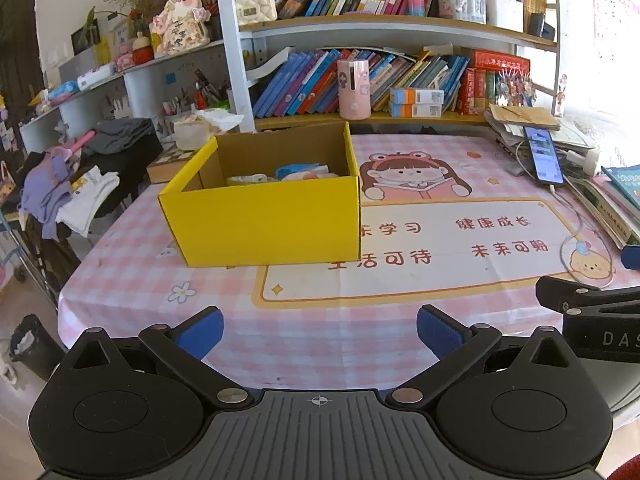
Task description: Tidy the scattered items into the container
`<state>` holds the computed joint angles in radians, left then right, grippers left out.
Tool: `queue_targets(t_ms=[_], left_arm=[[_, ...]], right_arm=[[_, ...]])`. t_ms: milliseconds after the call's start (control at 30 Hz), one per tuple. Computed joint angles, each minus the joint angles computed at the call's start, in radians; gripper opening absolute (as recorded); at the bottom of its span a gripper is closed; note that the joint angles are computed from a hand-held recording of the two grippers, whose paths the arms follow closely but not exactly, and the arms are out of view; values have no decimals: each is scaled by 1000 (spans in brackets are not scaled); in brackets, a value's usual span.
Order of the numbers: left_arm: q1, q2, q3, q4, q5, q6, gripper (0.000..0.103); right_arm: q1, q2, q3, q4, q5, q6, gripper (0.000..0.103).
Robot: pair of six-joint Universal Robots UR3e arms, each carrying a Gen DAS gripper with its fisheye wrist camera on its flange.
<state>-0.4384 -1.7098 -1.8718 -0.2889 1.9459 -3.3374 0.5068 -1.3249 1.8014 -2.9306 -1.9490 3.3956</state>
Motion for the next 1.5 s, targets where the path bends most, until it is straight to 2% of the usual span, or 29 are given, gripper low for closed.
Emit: queue_targets(t_ms=[833, 1500], left_arm=[[-34, 4, 20, -25, 38, -17, 103], [-17, 8, 9, -11, 27, -6, 103]], right_arm=[[-9, -24, 35, -26, 35, -25, 103], [-1, -6, 13, -23, 22, -22, 103]])
